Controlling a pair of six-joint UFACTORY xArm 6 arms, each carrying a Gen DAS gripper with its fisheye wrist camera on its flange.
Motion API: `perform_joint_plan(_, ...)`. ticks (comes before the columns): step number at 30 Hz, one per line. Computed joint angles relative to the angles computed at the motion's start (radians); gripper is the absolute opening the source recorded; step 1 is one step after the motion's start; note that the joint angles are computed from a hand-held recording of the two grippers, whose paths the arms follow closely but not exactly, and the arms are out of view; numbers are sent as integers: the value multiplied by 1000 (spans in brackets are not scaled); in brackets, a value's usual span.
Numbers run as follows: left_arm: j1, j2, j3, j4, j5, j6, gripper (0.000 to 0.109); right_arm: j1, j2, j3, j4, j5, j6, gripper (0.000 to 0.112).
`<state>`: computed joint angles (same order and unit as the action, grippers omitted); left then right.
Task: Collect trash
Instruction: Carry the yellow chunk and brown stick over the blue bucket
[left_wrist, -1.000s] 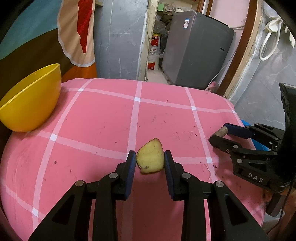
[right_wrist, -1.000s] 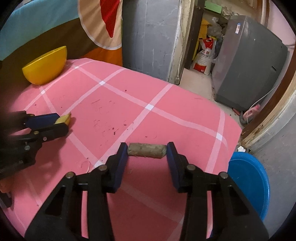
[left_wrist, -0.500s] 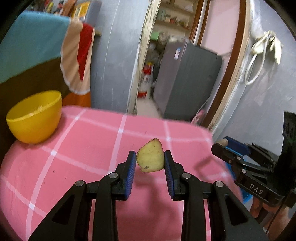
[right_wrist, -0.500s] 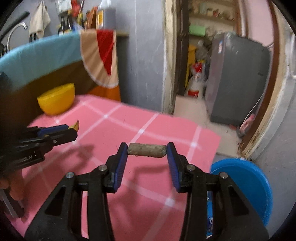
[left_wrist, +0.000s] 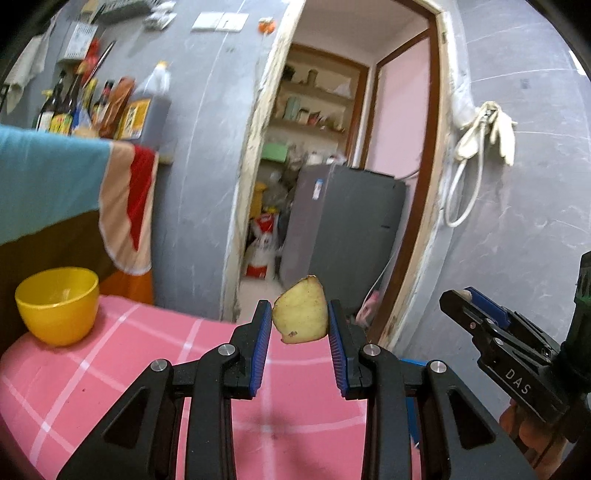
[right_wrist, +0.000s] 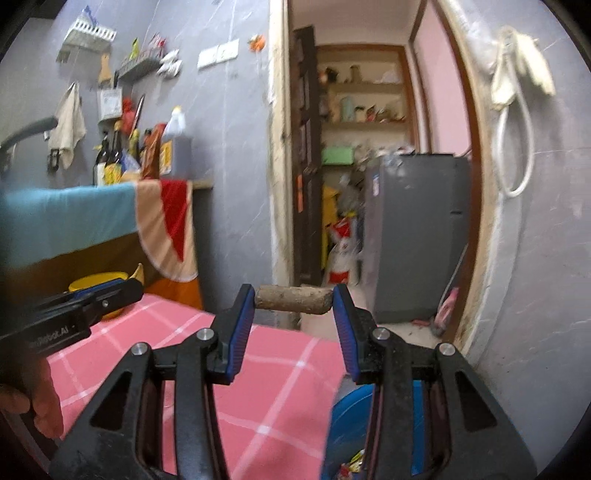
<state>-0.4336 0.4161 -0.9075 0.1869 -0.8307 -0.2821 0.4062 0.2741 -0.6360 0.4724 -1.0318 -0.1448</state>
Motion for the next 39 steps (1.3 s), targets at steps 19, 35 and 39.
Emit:
perform_joint_plan(19, -197, 64, -95, -72, 0, 83, 26, -136, -98, 218, -8, -159, 67, 41)
perform_joint_plan(35, -277, 152, -235, -5, 224, 41, 26, -357, -127, 342, -199, -125, 177, 42)
perform_joint_plan(39, -264, 173, -290, 95, 331, -60, 26, -398, -113, 342, -249, -98, 196, 42)
